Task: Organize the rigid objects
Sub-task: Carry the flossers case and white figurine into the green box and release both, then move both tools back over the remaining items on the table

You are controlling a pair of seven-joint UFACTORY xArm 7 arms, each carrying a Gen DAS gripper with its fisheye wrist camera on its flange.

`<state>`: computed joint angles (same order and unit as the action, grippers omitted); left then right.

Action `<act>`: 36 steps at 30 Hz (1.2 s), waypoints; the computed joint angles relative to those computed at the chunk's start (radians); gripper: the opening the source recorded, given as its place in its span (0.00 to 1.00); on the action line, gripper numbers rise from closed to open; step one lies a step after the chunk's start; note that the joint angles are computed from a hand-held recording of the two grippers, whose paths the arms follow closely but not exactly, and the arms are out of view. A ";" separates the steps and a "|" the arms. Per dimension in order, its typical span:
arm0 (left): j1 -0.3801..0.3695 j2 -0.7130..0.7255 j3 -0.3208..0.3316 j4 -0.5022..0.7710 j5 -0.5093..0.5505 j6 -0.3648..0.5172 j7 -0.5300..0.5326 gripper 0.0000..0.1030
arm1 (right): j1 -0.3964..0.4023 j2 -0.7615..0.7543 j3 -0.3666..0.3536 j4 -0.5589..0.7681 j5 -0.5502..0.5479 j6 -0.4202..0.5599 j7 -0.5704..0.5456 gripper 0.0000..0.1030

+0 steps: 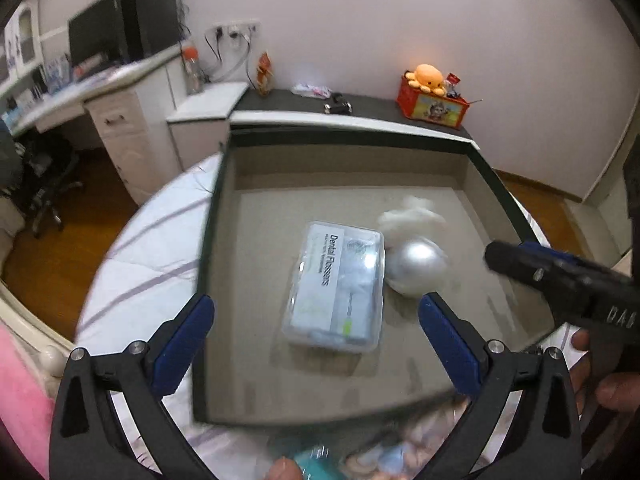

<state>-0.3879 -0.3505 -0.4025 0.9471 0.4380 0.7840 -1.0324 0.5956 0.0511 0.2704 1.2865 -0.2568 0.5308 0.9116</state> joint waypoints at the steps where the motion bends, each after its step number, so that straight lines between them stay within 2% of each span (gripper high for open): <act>1: 0.000 -0.016 -0.013 0.002 0.013 0.025 -0.010 1.00 | 0.004 -0.021 0.000 -0.016 -0.029 -0.010 0.030 0.85; 4: 0.000 -0.073 -0.063 0.017 0.050 0.122 -0.048 1.00 | 0.006 -0.095 0.021 -0.056 -0.161 0.001 0.159 0.90; 6: 0.000 -0.099 -0.086 0.031 0.057 0.179 -0.063 1.00 | -0.005 -0.152 0.052 -0.083 -0.236 0.036 0.245 1.00; 8: -0.003 -0.129 -0.114 0.045 0.062 0.233 -0.080 1.00 | -0.018 -0.202 0.086 -0.105 -0.281 0.062 0.295 1.00; 14: 0.007 -0.190 -0.218 0.105 0.079 0.384 -0.136 1.00 | -0.052 -0.345 0.180 -0.164 -0.301 0.104 0.345 1.00; 21: 0.023 -0.232 -0.308 0.170 0.062 0.516 -0.188 1.00 | -0.105 -0.454 0.235 -0.227 -0.232 0.066 0.315 1.00; 28: 0.008 -0.327 -0.305 0.121 0.002 0.477 -0.182 1.00 | -0.150 -0.487 0.313 -0.215 -0.197 0.133 0.311 1.00; 32: -0.022 -0.390 -0.255 0.053 -0.046 0.382 -0.124 1.00 | -0.177 -0.501 0.385 -0.184 -0.210 0.235 0.373 1.00; 36: -0.049 -0.456 -0.203 -0.028 -0.100 0.279 -0.049 1.00 | -0.214 -0.498 0.484 -0.117 -0.247 0.398 0.474 1.00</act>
